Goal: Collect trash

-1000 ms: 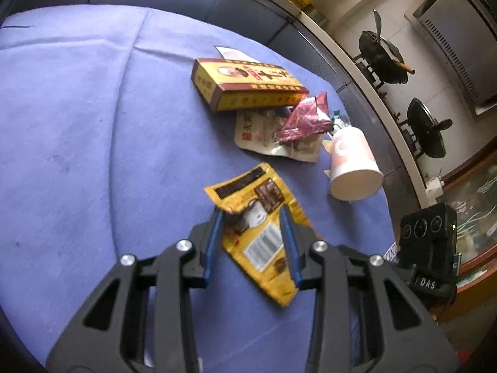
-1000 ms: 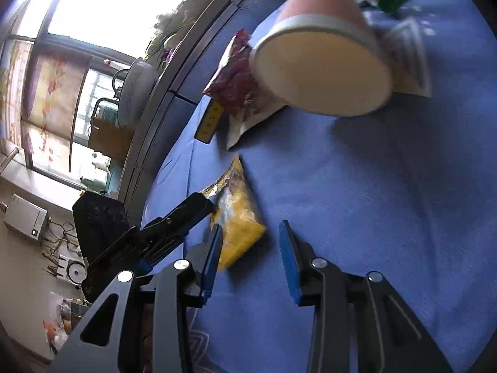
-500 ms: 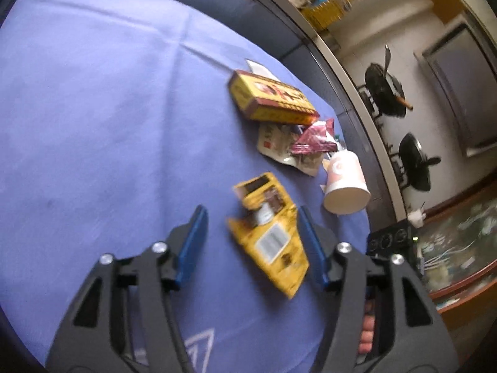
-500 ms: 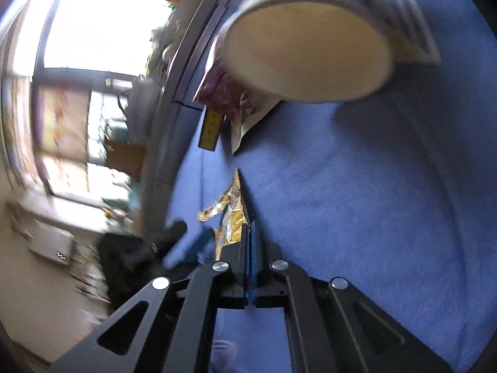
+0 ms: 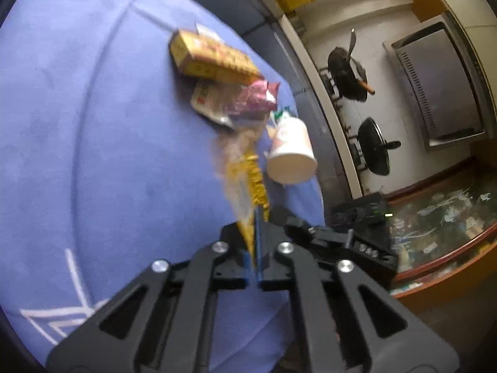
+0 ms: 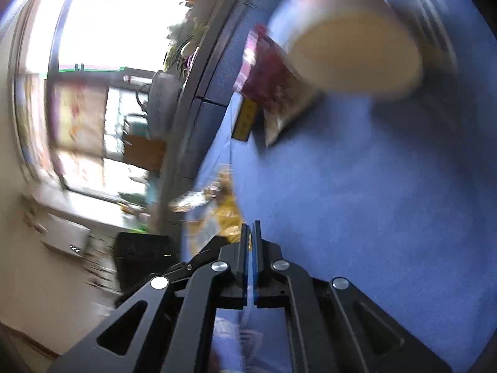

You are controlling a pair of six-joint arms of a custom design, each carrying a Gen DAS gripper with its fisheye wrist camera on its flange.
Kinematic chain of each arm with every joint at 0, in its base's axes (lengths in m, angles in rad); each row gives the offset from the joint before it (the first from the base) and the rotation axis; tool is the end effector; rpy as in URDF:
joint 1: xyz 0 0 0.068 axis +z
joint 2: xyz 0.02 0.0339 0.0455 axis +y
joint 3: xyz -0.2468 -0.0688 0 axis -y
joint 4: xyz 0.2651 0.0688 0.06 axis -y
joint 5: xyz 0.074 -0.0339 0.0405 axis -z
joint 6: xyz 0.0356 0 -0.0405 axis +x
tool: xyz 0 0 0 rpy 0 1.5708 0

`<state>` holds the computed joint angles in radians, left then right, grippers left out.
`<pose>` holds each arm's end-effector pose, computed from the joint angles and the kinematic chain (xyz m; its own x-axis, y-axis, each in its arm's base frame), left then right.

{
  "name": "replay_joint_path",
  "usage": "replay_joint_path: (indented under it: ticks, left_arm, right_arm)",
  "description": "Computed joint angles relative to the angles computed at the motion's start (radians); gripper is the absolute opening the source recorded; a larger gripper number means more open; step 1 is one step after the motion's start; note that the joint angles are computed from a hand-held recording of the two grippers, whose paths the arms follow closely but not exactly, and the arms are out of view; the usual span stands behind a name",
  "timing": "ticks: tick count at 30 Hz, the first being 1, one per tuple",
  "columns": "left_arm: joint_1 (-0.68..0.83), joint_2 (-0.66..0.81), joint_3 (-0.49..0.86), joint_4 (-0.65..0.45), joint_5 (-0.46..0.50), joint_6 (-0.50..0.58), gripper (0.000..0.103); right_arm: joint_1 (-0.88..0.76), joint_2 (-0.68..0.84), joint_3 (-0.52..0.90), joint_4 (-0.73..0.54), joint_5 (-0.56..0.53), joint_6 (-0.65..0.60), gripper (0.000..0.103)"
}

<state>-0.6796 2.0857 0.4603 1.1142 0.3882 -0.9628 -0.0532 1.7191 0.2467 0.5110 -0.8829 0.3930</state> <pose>0.2095 -0.1866 0.0080 -0.9056 -0.2450 -0.3462 0.1666 0.5451 -0.8216 0.1987 0.0170 0.0205 -0.9126 0.2921 -0.2861 -0.0631 0.5907 0.8044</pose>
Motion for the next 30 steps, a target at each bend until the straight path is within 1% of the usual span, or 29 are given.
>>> replay_joint_path:
  ticks: [2, 4, 5, 6, 7, 8, 9, 11, 14, 16, 17, 18, 19, 20, 21, 22, 24, 27, 30]
  left_arm:
    - [0.007, -0.026, -0.029, 0.011, -0.031, 0.015, 0.001]
    - [0.035, -0.037, -0.053, 0.027, -0.027, 0.017, 0.001]
    - [0.043, -0.040, -0.058, 0.030, -0.024, 0.019, 0.001]
    - [0.052, -0.040, -0.062, 0.036, -0.017, 0.019, 0.001]
    - [0.056, -0.039, -0.063, 0.039, -0.011, 0.020, 0.001]
    - [0.061, -0.038, -0.066, 0.043, -0.002, 0.023, 0.001]
    - [0.057, -0.041, -0.069, 0.041, -0.001, 0.029, 0.001]
    - [0.049, -0.049, -0.074, 0.035, -0.009, 0.047, 0.001]
    - [0.054, -0.044, -0.080, 0.043, 0.000, 0.061, 0.001]
    - [0.049, -0.038, -0.064, 0.030, -0.004, 0.060, 0.001]
    - [0.049, -0.037, -0.061, 0.024, -0.004, 0.061, 0.001]
    - [0.049, -0.036, -0.054, 0.013, -0.002, 0.062, 0.001]
    - [0.049, -0.039, -0.050, 0.003, -0.002, 0.063, 0.001]
    - [0.046, -0.042, -0.050, -0.002, -0.004, 0.065, 0.001]
    - [0.041, -0.050, -0.048, -0.013, -0.009, 0.066, 0.001]
    - [0.034, -0.062, -0.046, -0.027, -0.014, 0.069, 0.001]
    - [0.019, -0.086, -0.043, -0.054, -0.027, 0.075, 0.001]
    - [-0.012, -0.126, -0.031, -0.109, -0.052, 0.088, 0.001]
    - [-0.032, -0.144, -0.013, -0.155, -0.069, 0.096, 0.001]
  right_arm:
    - [0.036, -0.215, -0.005, -0.157, 0.109, -0.065, 0.003]
    - [0.082, -0.358, 0.025, -0.275, 0.228, -0.104, 0.008]
    - [0.111, -0.379, 0.066, -0.326, 0.284, -0.117, 0.011]
    - [0.131, -0.368, 0.101, -0.353, 0.314, -0.123, 0.023]
    - [0.159, -0.332, 0.165, -0.395, 0.364, -0.131, 0.043]
    - [0.176, -0.289, 0.225, -0.428, 0.413, -0.131, 0.049]
    - [0.168, -0.259, 0.258, -0.441, 0.421, -0.135, 0.052]
    - [0.165, -0.161, 0.381, -0.505, 0.457, -0.133, 0.054]
    - [0.152, -0.064, 0.503, -0.582, 0.510, -0.156, 0.054]
    - [0.157, 0.014, 0.581, -0.642, 0.528, -0.167, 0.054]
    - [0.166, 0.054, 0.619, -0.668, 0.543, -0.181, 0.054]
    - [0.178, 0.078, 0.639, -0.672, 0.563, -0.195, 0.052]
    - [0.176, 0.084, 0.646, -0.669, 0.562, -0.212, 0.037]
    - [0.176, 0.090, 0.649, -0.663, 0.556, -0.222, 0.028]
    - [0.172, 0.099, 0.656, -0.671, 0.544, -0.226, 0.014]
    - [0.169, 0.096, 0.649, -0.669, 0.541, -0.226, 0.004]
    - [0.178, 0.061, 0.624, -0.658, 0.552, -0.234, 0.000]
    - [0.142, -0.060, 0.527, -0.628, 0.514, -0.272, 0.000]
    - [0.119, -0.151, 0.474, -0.635, 0.488, -0.300, 0.000]
